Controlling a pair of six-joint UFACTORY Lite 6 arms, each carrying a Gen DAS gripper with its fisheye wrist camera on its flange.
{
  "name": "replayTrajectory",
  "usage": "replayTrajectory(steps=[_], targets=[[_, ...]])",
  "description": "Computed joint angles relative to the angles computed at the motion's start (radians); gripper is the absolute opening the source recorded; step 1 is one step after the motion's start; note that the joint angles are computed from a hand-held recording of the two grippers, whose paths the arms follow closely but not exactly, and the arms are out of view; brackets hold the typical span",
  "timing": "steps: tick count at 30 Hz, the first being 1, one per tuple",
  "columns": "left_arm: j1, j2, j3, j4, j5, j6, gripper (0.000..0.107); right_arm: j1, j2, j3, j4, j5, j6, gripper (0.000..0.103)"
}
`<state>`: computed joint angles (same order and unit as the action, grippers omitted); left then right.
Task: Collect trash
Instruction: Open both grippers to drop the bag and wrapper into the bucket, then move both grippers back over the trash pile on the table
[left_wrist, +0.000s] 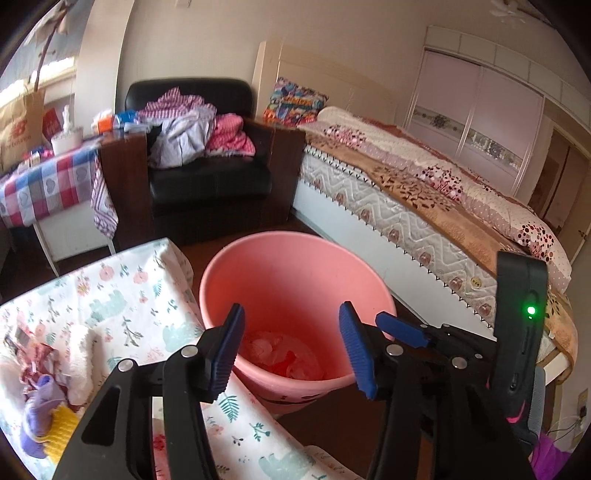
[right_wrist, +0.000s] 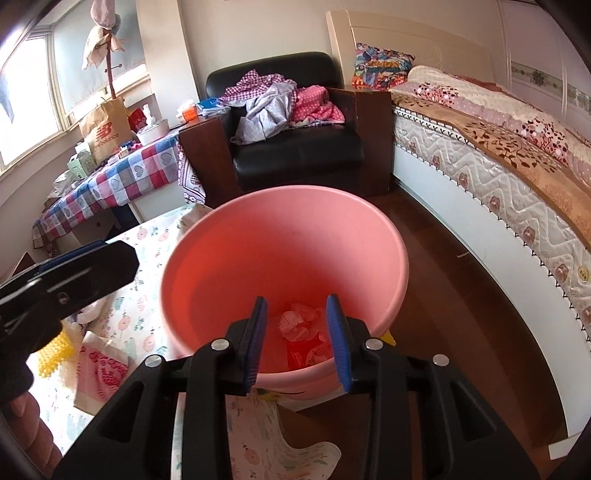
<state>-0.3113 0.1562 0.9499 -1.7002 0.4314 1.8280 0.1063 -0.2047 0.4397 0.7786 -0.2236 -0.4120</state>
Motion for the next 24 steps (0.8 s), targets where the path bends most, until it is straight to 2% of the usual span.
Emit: replayTrajectory(steps=[7,14,19,22,24], targets=[[0.152,-0.151,-0.101,0.098,0.120,-0.023,0.052,0.077,-0.089,-0.009,0.334,-0.005,-0.310,0.034],[0.463,-0.234,-0.164,0.226,0.289,0.018,0.052,0.150,-0.190,-0.029,0.585,0.031,-0.520,0.034],[0.724,-0.172,-0.131,0.303,0.380,0.096,0.052,0.294,-0.213,-0.025,0.751,0.027,-0.666,0.034],[0.833,-0.082,-0.069,0.349,0.386,0.141,0.052,0.388,-0.172,0.001,0.763,0.043,-0.659,0.034],[0.888,-0.018,-0.023,0.391,0.389,0.149,0.052,0.435,-0.123,0.027,0.688,0.060,-0.567,0.034]])
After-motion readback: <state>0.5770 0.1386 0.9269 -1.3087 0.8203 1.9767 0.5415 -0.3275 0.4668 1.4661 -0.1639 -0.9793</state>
